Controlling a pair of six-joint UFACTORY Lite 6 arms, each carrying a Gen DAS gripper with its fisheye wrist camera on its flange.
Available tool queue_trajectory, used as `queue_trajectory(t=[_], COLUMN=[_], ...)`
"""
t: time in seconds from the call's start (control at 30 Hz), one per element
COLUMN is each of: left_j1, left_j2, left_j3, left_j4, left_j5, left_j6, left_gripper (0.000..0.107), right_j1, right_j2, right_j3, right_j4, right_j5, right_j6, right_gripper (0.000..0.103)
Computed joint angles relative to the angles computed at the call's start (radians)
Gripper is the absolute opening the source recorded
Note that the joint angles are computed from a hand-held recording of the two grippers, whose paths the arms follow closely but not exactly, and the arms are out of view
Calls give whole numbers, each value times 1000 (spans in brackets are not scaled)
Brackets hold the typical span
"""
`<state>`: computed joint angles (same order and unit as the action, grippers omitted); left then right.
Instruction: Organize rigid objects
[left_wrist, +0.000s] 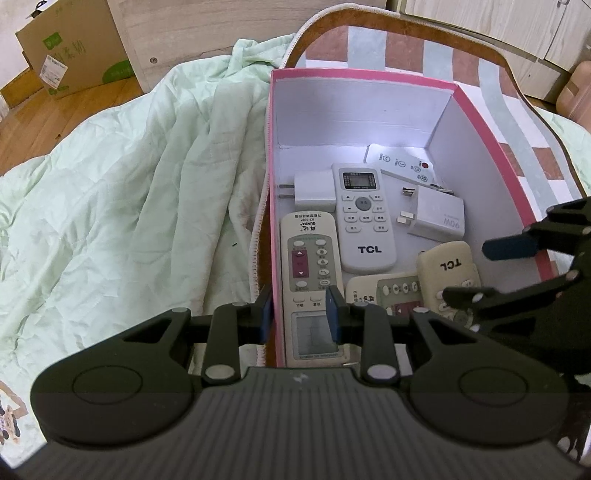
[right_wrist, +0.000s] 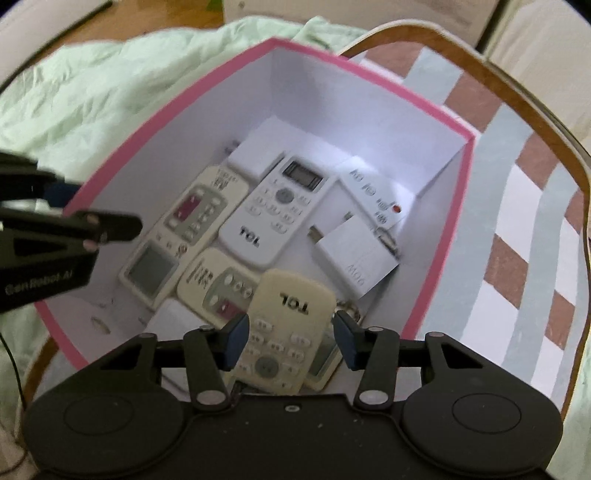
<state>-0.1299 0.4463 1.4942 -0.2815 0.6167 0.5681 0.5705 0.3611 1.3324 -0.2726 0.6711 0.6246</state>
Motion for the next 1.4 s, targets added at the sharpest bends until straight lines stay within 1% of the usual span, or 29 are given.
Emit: queue_trajectory(t=[0.1,0.17,0.3,0.37,0.47,0.53,0.57,0.6,0.67,0.7,0.73,0.83,0.87,0.93,1.0,1.1,1.17,1.2,1.23,1.33,1.37,1.4], left_j1=[-7,-16,-40,-48,-53,-50,-50,-51,-53,-50,-43,-25,-24,-28,-26,-24,-36,-44,-51,-41,-33,-27], left_j2=[-1,-8,-27,-43,-81,-129,-163,-190,-247,-273,-307,-391,-419,-468,-510,-565,-616,-638,-658,-716,-743,-770], left_j3=[0,-8,-24,-33,-48,-71,-86,-96,-115,-123,-139,-179,-195,-221,-230,-244,-273,-287,-301,-343,-372,-401], left_j4=[16,38,94,117,134,131,133,139,133,112,79,8,4,22,23,10,27,37,42,0,-23,-32], left_j5=[-3,-13,-39,-47,-42,-36,-34,-33,-25,-19,-10,32,38,44,62,88,91,95,103,149,160,167], left_j6=[-16,-36,-93,-117,-140,-138,-141,-148,-152,-138,-114,-89,-89,-112,-137,-154,-180,-195,-207,-187,-168,-162], left_gripper=[27,27,27,27,27,27,27,27,27,27,27,27,27,27,30,35,38,41,43,51,56,59], right_j1=[-9,-3,5,4,22,45,68,97,160,185,196,189,201,246,298,324,353,388,434,591,657,705], right_j2=[-105,-196,-365,-442,-544,-592,-609,-619,-597,-598,-612,-675,-691,-718,-752,-810,-869,-896,-915,-954,-965,-973], right_j3=[-112,-212,-387,-455,-541,-575,-582,-579,-550,-551,-560,-596,-604,-614,-618,-605,-607,-606,-597,-570,-563,-559], right_j4=[-42,-143,-366,-444,-620,-709,-754,-767,-809,-839,-852,-840,-846,-868,-862,-774,-739,-733,-730,-729,-728,-725], right_j5=[-103,-182,-282,-309,-330,-319,-287,-237,-107,-64,-52,-107,-100,-46,26,89,146,199,271,487,563,619], right_j6=[59,162,422,521,722,812,853,854,870,896,909,931,945,977,995,955,965,979,992,1035,1059,1079], right_gripper=[55,55,56,56,56,56,56,56,57,58,58,58,58,58,59,61,63,65,67,80,88,93])
